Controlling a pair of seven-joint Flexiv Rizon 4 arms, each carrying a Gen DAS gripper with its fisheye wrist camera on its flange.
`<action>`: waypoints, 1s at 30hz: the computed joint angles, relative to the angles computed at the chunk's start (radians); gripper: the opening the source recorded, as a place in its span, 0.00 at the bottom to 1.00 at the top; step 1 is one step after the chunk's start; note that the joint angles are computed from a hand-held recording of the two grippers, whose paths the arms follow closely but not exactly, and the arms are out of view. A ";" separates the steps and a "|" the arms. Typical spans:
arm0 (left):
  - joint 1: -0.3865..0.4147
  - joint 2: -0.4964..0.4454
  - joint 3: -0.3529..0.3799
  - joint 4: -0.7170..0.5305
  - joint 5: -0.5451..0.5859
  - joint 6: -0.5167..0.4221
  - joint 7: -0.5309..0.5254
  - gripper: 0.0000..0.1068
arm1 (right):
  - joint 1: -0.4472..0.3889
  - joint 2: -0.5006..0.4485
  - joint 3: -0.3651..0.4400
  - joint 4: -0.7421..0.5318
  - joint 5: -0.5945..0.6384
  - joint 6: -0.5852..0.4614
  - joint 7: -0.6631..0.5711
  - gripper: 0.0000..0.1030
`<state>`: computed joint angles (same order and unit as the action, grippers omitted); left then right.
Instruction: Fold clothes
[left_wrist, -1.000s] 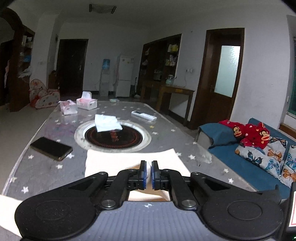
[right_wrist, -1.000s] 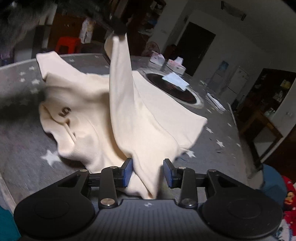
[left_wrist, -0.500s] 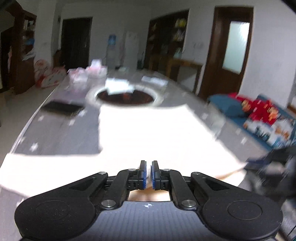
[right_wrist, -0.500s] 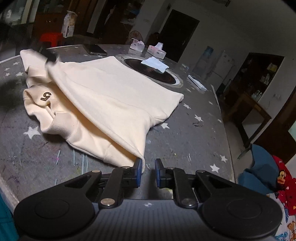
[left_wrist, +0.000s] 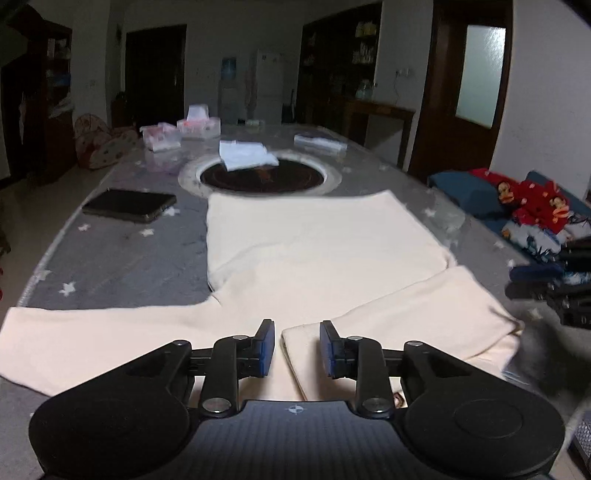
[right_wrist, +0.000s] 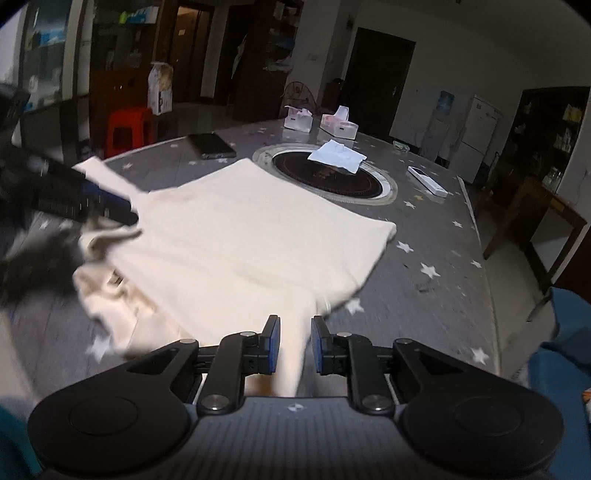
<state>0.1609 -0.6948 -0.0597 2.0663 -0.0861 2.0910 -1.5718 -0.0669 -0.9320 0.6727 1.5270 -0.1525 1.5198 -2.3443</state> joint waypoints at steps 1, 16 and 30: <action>0.001 -0.008 -0.002 -0.014 -0.002 -0.017 0.004 0.25 | 0.010 -0.012 -0.003 -0.019 -0.001 -0.007 0.005 0.15; -0.117 -0.044 0.100 -0.032 -0.131 0.017 0.086 0.13 | 0.109 -0.093 -0.052 -0.149 0.045 -0.033 -0.004 0.24; -0.177 -0.077 0.126 -0.072 -0.212 0.025 0.148 0.14 | 0.136 -0.096 -0.077 -0.153 0.019 -0.023 0.033 0.25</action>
